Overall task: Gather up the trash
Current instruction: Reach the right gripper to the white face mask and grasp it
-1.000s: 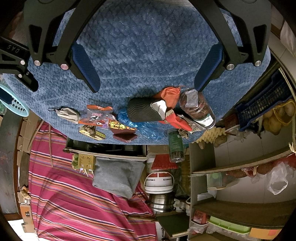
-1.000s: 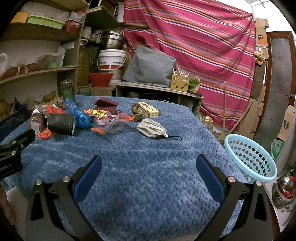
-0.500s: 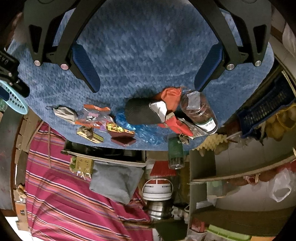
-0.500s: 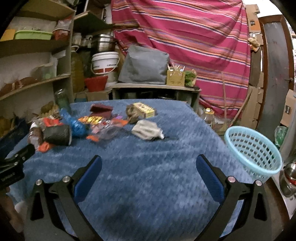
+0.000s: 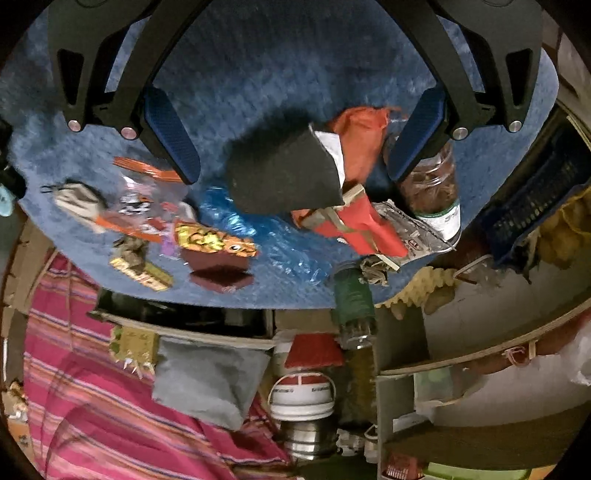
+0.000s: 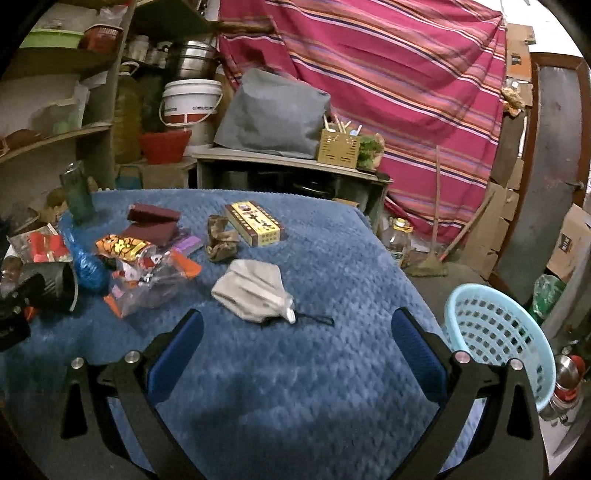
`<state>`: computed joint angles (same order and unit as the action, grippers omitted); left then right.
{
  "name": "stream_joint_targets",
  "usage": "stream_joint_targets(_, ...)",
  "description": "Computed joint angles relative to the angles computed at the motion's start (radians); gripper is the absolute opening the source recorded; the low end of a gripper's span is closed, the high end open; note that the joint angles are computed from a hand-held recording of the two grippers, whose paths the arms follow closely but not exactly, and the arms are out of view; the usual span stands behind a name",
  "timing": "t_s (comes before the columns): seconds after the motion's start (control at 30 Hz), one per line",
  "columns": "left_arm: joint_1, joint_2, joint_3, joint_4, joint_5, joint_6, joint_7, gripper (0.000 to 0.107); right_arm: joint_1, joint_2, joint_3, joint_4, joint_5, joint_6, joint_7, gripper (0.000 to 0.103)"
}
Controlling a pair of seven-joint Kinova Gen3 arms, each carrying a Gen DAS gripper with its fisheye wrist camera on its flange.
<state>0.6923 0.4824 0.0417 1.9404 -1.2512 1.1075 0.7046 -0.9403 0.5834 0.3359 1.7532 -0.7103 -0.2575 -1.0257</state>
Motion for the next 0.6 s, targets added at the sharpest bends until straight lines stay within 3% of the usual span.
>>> stream_joint_targets(0.2,-0.070,-0.010,-0.017,0.000,0.012,-0.116,-0.037,0.098,0.035,0.058,0.025,-0.117,0.021,0.146,-0.050,0.099)
stream_joint_targets(0.37,-0.117,-0.011,-0.030,-0.021,0.038,-0.198,-0.114,0.098,0.120,0.096,-0.031,-0.215,0.082,0.277,-0.115,0.099)
stream_joint_targets(0.47,-0.131,-0.018,-0.048,-0.017,0.049,-0.252,-0.134,0.097,0.098,0.126,0.015,-0.273,0.117,0.338,-0.159,0.099)
stream_joint_targets(0.6,-0.147,-0.046,-0.074,0.028,0.013,-0.353,-0.082,0.084,0.054,0.192,0.102,-0.388,0.171,0.457,-0.237,0.099)
